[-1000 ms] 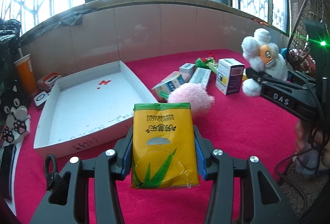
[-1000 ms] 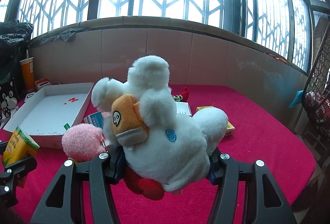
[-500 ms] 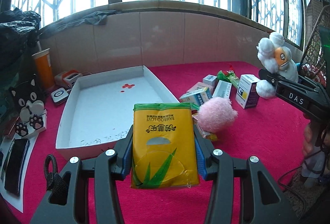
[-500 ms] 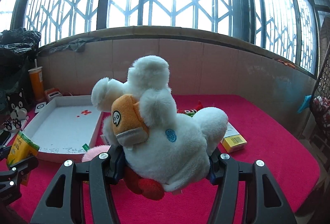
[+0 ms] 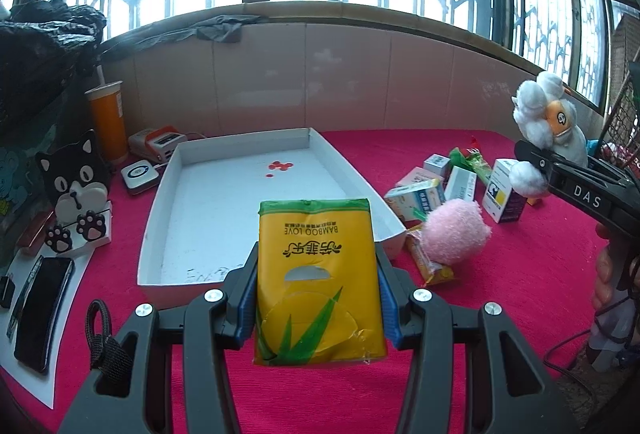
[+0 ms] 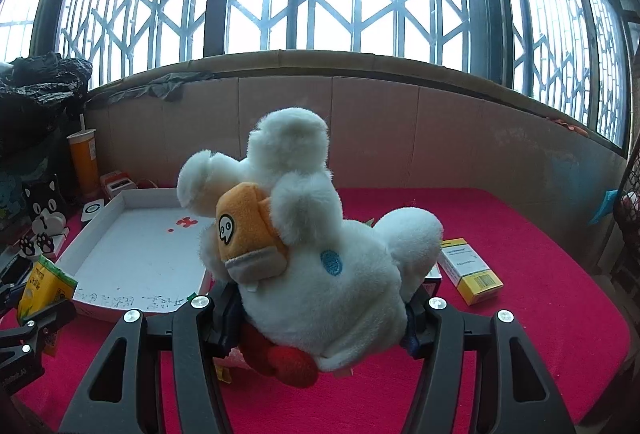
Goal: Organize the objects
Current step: 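Lift and carry the tissue pack and bunny toward the white tray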
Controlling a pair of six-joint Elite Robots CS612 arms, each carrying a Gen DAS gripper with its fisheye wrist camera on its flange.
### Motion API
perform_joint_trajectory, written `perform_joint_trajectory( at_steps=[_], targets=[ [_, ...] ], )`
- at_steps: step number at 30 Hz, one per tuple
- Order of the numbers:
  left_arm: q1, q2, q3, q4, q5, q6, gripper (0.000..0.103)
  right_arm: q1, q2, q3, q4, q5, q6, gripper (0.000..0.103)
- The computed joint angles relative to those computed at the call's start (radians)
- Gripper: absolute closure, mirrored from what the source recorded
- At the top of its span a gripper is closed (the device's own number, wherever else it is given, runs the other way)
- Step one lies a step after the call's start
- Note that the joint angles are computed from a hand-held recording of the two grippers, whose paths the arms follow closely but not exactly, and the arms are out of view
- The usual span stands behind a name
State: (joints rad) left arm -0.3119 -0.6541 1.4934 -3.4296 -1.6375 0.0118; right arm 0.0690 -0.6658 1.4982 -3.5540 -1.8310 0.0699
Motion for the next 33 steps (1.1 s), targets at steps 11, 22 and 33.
perform_joint_trajectory(
  at_steps=[11,22,33],
  targets=[
    [0.016,0.000,-0.008,0.009,0.031,-0.024,0.055,0.008,0.007,-0.032,0.029,0.045,-0.005,0.038],
    [0.037,0.003,-0.041,0.047,0.037,-0.026,0.055,0.022,0.026,-0.085,0.064,0.090,-0.014,0.038],
    [0.051,0.006,-0.067,0.047,0.039,-0.020,0.055,0.031,0.042,-0.141,0.130,0.133,-0.018,0.038]
  ],
)
